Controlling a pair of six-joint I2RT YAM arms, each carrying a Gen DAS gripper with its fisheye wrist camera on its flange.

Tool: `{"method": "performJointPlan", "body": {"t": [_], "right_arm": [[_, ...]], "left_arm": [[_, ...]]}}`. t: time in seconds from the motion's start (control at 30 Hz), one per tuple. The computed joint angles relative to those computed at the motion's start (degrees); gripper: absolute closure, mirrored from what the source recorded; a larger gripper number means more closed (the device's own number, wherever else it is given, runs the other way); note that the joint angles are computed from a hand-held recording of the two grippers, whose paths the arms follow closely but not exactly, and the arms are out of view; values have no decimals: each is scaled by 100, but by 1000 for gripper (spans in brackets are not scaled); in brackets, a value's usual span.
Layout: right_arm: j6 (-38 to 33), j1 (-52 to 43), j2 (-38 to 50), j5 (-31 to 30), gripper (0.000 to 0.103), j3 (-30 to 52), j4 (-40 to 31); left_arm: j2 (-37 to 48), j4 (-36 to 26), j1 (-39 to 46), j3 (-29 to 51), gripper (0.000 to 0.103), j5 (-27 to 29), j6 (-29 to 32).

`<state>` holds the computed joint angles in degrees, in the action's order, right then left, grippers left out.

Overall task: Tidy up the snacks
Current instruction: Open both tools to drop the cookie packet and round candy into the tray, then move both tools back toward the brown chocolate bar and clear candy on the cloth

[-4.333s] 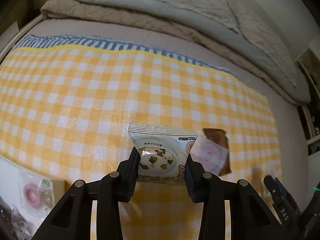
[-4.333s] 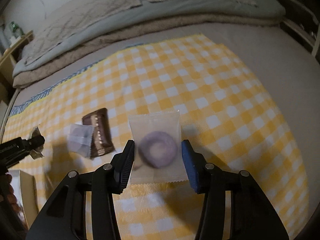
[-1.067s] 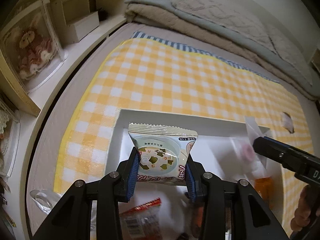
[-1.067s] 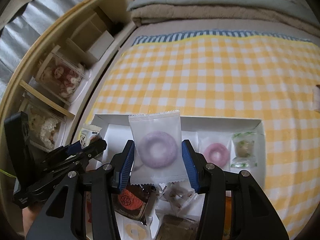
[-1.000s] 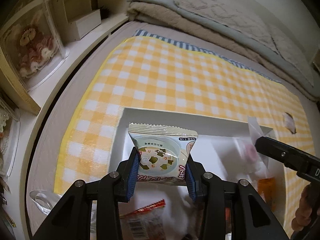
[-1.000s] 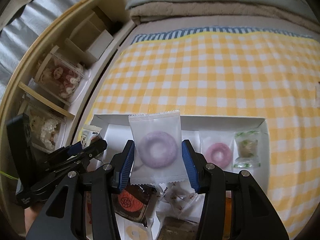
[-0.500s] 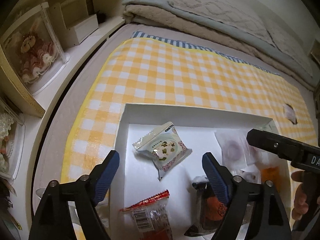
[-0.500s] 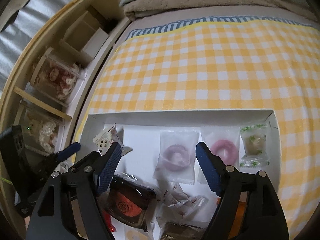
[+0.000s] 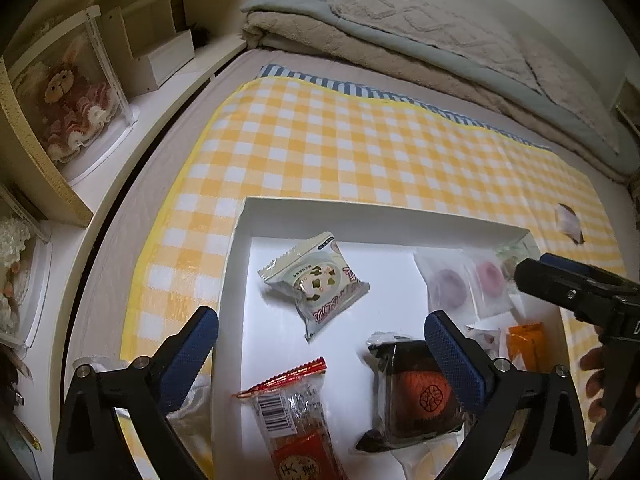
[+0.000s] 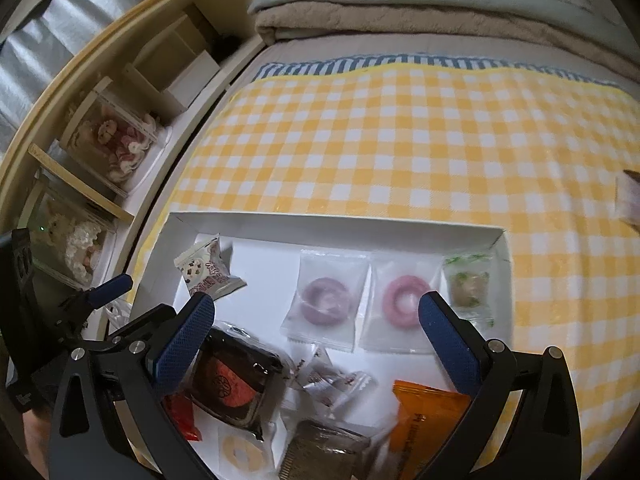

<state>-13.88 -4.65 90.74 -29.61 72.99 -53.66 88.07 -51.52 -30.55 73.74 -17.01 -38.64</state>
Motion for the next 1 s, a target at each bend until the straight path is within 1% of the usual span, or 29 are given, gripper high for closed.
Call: {"method": "performJointPlan", "body": {"t": [0.3, 0.6, 0.77, 1.0], "right_arm": [[-278, -214, -280, 133, 0, 5, -187], [-680, -557, -660, 68, 0, 74, -475], [-1090, -924, -884, -23, 0, 181, -712], [-1629, -1541, -920, -246, 0, 505, -1061]], "left_arm": [[-218, -413, -175, 190, 0, -59, -226], [-649, -1044, -608, 556, 0, -343, -749], [-589, -1489, -1029, 1018, 0, -618, -1049], [-101, -1923, -1550, 1876, 0, -886, -1284]]}}
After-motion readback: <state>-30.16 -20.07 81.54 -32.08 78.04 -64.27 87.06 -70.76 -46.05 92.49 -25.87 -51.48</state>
